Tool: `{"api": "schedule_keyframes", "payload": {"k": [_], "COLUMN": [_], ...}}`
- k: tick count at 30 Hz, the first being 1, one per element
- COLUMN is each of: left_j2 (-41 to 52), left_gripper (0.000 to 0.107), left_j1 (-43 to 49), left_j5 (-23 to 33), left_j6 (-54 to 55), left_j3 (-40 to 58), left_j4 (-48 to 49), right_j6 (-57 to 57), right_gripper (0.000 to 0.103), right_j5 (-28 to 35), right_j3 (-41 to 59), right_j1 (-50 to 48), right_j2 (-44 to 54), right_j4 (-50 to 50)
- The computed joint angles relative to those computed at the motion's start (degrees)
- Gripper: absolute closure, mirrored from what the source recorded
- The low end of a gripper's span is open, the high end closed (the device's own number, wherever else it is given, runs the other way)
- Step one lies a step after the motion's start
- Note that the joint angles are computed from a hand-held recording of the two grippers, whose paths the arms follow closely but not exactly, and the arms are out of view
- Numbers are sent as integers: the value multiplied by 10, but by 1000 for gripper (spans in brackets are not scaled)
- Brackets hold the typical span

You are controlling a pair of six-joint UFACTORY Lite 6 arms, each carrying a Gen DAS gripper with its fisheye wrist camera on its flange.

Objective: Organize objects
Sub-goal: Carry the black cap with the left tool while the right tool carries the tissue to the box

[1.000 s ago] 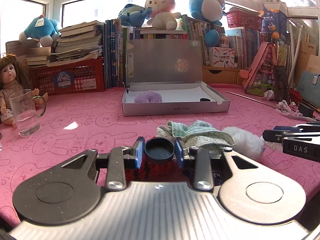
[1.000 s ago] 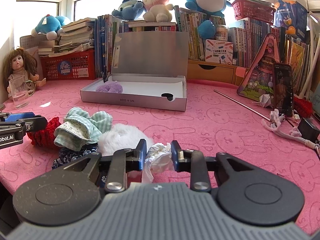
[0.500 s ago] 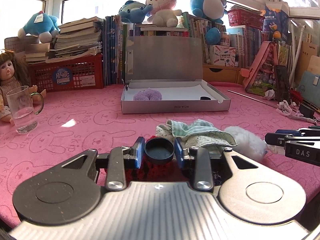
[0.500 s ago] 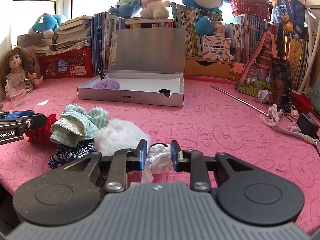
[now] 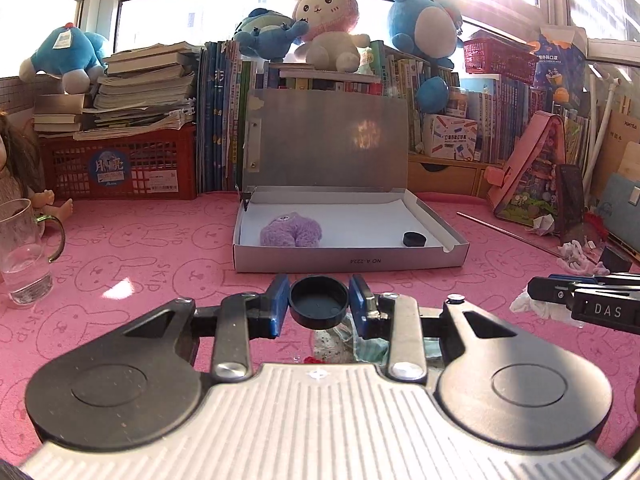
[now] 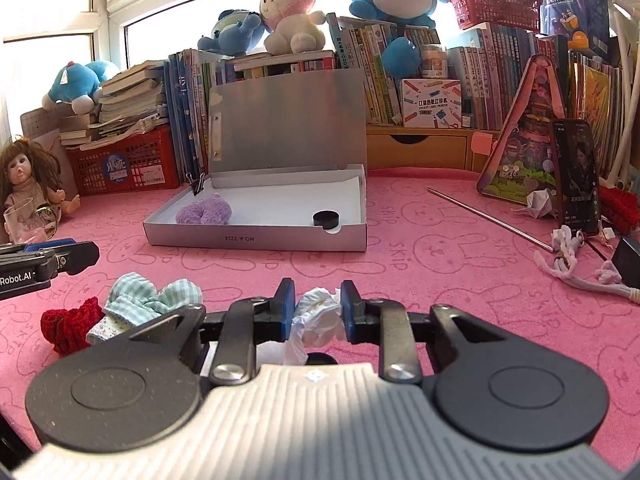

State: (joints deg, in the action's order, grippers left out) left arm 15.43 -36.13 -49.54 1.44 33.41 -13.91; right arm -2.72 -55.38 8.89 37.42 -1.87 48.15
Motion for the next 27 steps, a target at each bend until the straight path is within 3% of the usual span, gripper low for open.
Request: {"api": "schedule_keyframes", "payload": {"k": [10,15,22,27], "left_j2": [100,158,294,404], "left_gripper": [69,69,69,69], "left_j1": [79,95,113,115], "left_j5": [132,196,310,355], "left_j6": [-73,-95,-144,-87], "left_j3": [220,334,568,737], "left_j4": [115,150,194,152], "right_j6": [47,139,275,290], "right_gripper": [75,75,75,75], "right_j5": [126,196,261,285], "right_j3": [119,199,337,437], "right_j1": [-226,-312,-386,-397], "right_j2": [25,57,144,226], "right_j4": [-234,-368,-526,-530]}}
